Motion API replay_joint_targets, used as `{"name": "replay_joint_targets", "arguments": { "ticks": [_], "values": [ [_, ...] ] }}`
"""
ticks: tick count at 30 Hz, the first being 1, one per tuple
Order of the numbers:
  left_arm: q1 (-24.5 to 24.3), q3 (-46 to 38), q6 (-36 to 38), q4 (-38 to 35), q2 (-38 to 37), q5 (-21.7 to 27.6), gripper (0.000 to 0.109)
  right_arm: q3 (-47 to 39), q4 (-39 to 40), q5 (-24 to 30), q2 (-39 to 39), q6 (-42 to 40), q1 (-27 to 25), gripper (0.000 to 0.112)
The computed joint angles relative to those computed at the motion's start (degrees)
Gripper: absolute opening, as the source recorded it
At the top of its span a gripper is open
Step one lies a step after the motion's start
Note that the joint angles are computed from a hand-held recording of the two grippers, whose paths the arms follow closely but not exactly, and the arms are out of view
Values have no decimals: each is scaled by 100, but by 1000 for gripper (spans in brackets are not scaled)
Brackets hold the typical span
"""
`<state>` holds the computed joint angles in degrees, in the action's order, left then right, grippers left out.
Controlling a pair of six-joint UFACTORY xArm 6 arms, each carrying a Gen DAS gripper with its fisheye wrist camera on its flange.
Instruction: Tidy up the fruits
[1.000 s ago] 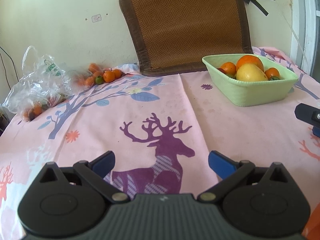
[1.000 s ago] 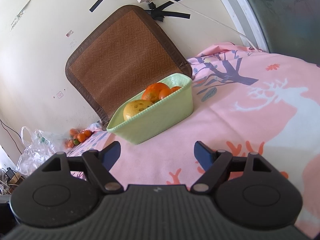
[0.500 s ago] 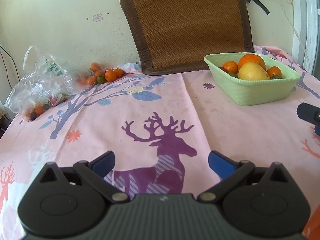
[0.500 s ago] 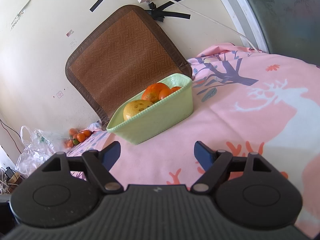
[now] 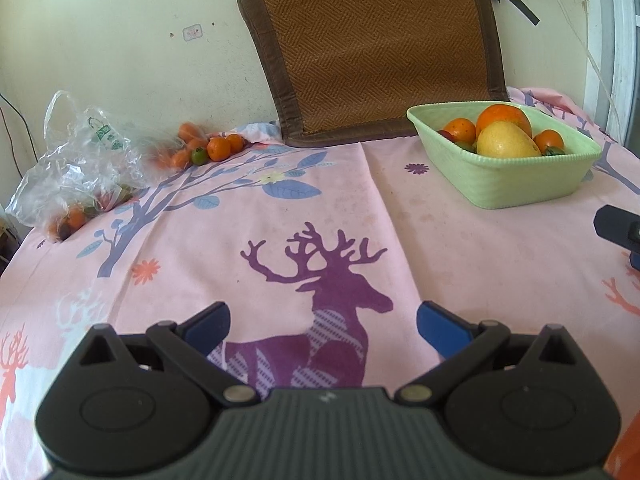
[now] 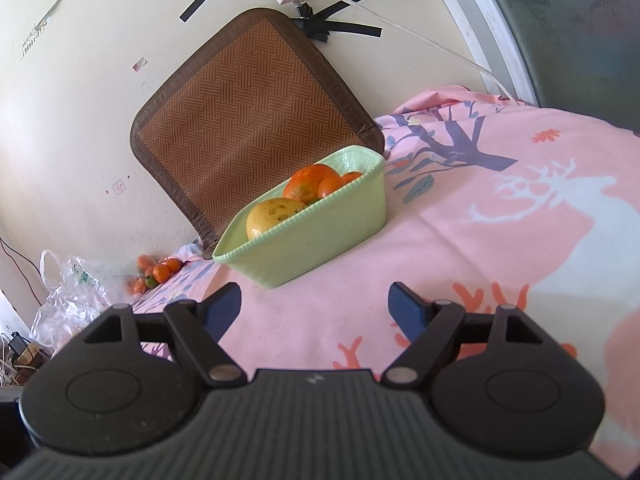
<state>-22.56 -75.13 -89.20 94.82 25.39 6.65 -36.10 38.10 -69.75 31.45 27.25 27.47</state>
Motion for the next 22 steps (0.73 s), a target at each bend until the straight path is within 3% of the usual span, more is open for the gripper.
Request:
{"name": "replay_joint_targets", "arguments": {
  "ticks": [15, 22],
  "values": [
    [65, 38, 950, -1005, 93, -104, 103, -3, 8, 9, -1, -4, 3, 83],
    [79, -9, 371, -391, 62, -173, 103, -5, 12, 10, -1, -7, 5, 83]
  ]
}}
